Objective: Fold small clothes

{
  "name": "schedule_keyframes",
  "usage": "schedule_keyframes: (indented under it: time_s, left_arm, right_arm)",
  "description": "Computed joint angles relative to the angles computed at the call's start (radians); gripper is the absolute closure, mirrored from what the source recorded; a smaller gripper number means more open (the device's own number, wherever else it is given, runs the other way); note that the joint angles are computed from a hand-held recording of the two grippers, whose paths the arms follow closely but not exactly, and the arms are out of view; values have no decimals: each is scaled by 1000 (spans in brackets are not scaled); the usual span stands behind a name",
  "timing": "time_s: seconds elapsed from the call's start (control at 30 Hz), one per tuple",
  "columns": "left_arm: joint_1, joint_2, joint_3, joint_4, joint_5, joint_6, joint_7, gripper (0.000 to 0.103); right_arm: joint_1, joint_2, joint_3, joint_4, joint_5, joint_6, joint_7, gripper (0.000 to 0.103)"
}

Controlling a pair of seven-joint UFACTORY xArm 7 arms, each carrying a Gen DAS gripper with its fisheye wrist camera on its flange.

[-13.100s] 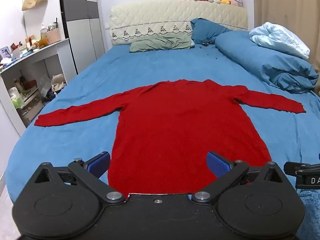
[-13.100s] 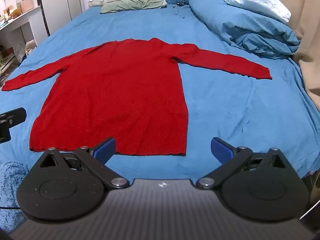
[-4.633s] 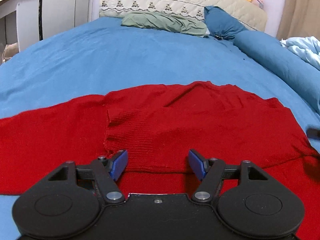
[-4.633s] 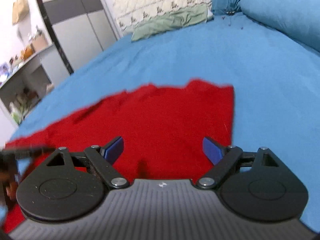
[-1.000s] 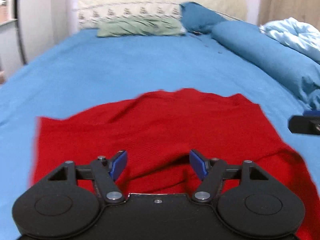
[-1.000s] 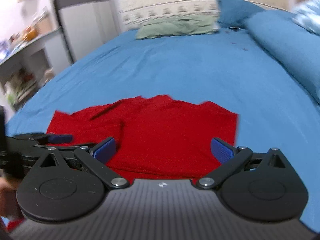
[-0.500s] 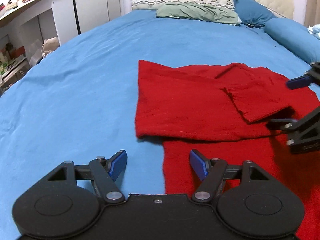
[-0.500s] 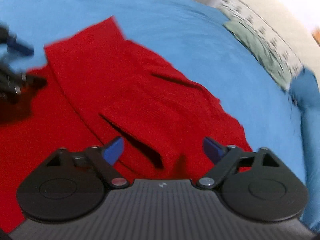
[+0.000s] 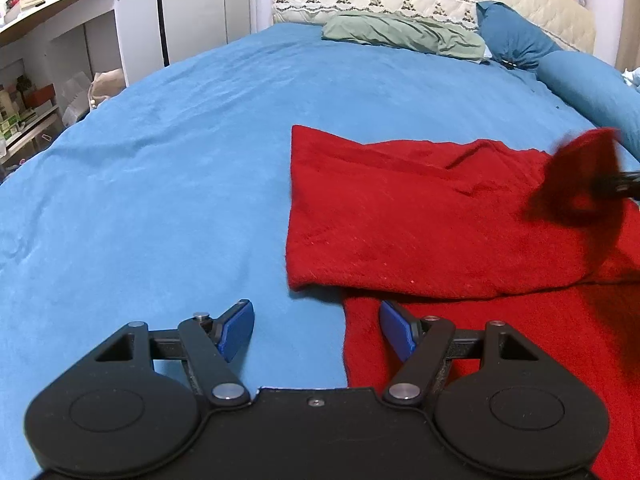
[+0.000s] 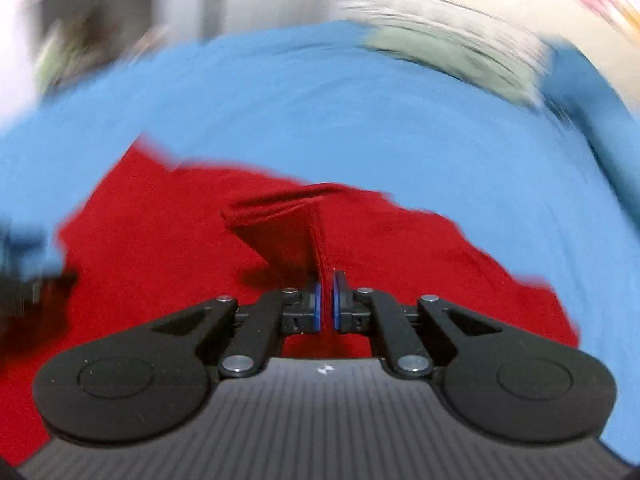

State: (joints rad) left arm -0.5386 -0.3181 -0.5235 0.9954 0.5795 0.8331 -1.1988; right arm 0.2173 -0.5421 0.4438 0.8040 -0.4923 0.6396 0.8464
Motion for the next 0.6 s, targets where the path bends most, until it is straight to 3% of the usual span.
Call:
schedule_keyframes:
  time_s: [0.13, 0.23, 0.3, 0.37, 0.43, 0.5, 0.57, 0.6]
  left_arm:
    - [3, 17, -9, 11, 17, 8, -23, 29]
    - [-3, 26, -8, 14, 29, 13, -36, 28]
    - [-8, 30, -5, 19, 31, 18, -38, 28]
    - [-13, 33, -3, 23, 36, 25, -37, 28]
    - [-16, 40, -5, 30, 46, 33, -42, 28]
    - [-19, 52, -9, 40, 63, 44, -58, 28]
    - [-23, 61, -8, 47, 78, 50, -73, 28]
    - [-26, 66, -7, 50, 87, 53, -78, 28]
  right_arm:
    - [-12, -202, -70, -187, 113, -25, 147, 82]
    - [-4, -253, -93, -262, 180, -8, 152, 82]
    - [-3, -293, -94, -323, 202, -57, 163, 78]
    - [-28, -313, -72, -345, 201, -94, 179, 64]
    - [-35, -331, -65, -364, 210, -119, 188, 39]
    - [-71, -347, -33, -360, 204, -119, 213, 31]
    - [-97, -362, -11, -354, 199, -94, 238, 32]
    - [-89, -371, -27, -356, 205, -75, 230, 46]
